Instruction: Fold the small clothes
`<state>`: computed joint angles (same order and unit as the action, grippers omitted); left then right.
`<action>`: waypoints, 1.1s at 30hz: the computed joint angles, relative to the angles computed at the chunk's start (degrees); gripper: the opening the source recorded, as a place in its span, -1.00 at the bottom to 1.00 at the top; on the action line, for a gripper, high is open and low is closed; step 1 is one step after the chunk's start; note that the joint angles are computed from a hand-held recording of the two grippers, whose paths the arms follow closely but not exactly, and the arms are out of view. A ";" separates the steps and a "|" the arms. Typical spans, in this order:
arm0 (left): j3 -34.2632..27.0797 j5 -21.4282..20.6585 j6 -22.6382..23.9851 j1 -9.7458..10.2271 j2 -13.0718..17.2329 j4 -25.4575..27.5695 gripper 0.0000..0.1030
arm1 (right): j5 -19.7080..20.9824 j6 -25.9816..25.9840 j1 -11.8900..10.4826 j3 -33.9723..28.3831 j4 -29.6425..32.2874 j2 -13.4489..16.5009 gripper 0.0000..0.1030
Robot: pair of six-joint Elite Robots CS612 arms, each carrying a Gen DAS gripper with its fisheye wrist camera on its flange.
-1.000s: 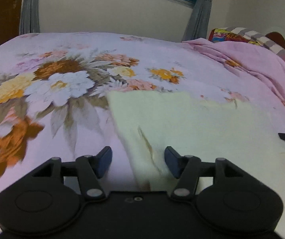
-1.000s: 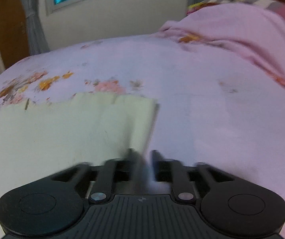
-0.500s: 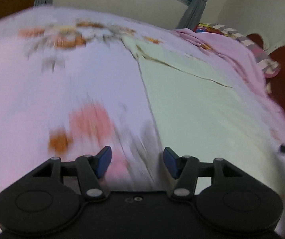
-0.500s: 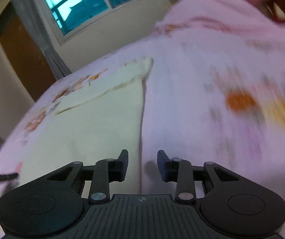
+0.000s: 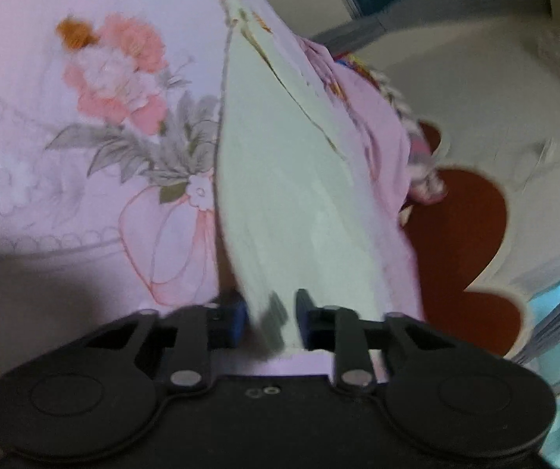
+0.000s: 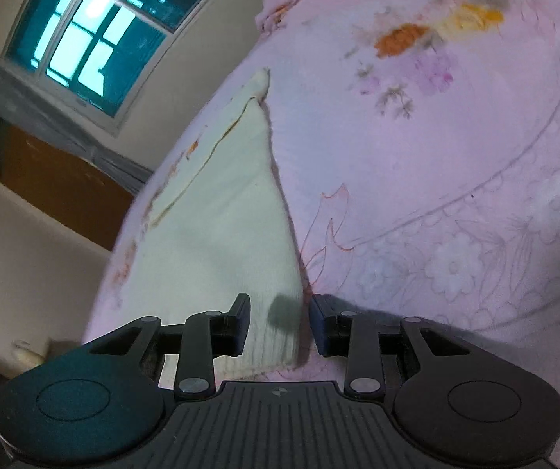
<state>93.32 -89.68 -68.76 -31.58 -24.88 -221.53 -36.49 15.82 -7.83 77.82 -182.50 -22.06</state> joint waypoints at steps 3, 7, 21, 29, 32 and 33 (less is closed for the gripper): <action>-1.59 -2.30 -0.82 0.77 1.23 -0.73 -0.77 | 3.43 -3.26 -0.29 -2.27 4.72 0.63 -0.35; -2.75 -4.66 2.24 1.39 1.22 1.61 -0.77 | 6.53 -11.52 -0.69 -4.83 15.27 0.73 -0.35; -4.37 -5.04 3.54 2.32 1.84 3.17 -0.88 | 12.05 -18.29 -1.23 -8.94 23.91 2.74 -0.35; -5.51 -8.77 6.03 3.54 2.53 4.15 -0.89 | 14.82 -21.56 -0.64 -13.04 28.51 4.79 -0.35; -6.16 -9.88 5.94 3.87 3.03 3.67 -0.88 | 14.78 -22.85 -0.39 -14.04 30.81 4.97 -0.35; -6.20 -9.92 6.03 3.88 3.08 3.70 -0.89 | 14.88 -23.89 -0.31 -14.45 32.15 5.00 -0.35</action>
